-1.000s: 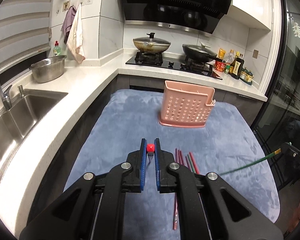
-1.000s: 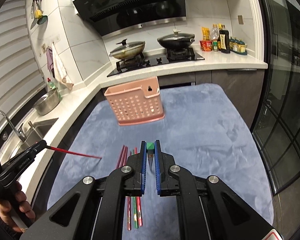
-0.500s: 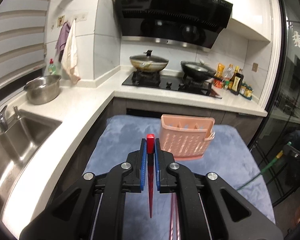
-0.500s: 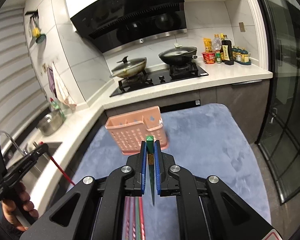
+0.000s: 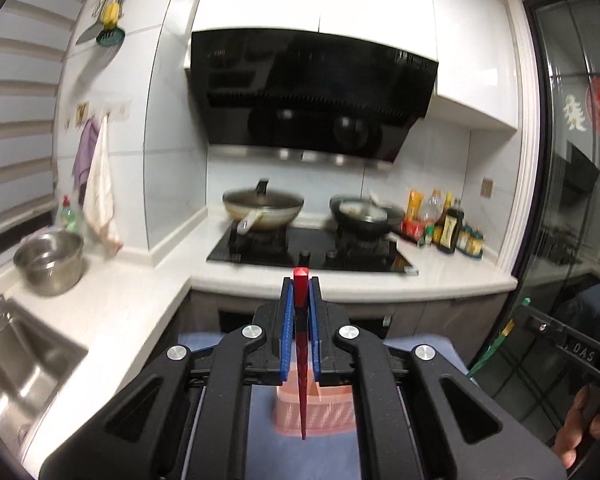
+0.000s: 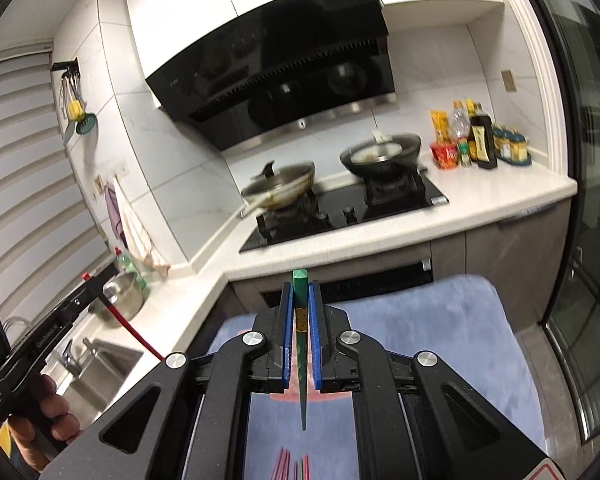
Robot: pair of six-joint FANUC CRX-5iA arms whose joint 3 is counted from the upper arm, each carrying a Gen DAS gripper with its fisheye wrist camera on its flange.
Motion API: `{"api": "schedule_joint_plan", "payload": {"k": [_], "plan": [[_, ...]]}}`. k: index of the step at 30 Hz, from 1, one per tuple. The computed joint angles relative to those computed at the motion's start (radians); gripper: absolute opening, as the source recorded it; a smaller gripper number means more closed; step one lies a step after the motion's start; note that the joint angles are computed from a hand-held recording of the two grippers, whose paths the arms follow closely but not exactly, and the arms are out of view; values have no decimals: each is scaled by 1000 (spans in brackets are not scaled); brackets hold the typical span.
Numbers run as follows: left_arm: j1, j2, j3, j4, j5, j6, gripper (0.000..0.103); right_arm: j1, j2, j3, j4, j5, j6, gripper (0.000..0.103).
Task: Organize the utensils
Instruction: 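Lift both chopsticks upright and carry them over the pink holder, then lower the chopsticks into the holder and open both grippers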
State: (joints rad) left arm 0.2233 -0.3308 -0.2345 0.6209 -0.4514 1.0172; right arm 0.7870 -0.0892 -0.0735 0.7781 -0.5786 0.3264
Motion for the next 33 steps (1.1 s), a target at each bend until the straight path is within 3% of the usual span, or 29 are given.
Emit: {"api": "schedule_joint_plan", "payload": {"k": [10,18,27,28,30,31,33], "plan": [[-52,142,81,16,117,-3,7,-71,173,170,-24,88,26,7],[-43,216,112,-67,91,85,7,-74,269,245,-129,49,125,7],[-35,257,138,-132,45,160,8,-80,305,278,-204,1,192,7],[-35,259,147,-166,43,195,9,-81,308,283,-212,-3,196,7],[-32,264,170,-236,26,270,26,-81,302,269,-197,3,174,15],[-29,262,175,-259,20,301,40,-82,300,267,-197,4,171,17],[-26,251,169,-282,27,330,44,-81,298,266,-192,3,169,17]]}}
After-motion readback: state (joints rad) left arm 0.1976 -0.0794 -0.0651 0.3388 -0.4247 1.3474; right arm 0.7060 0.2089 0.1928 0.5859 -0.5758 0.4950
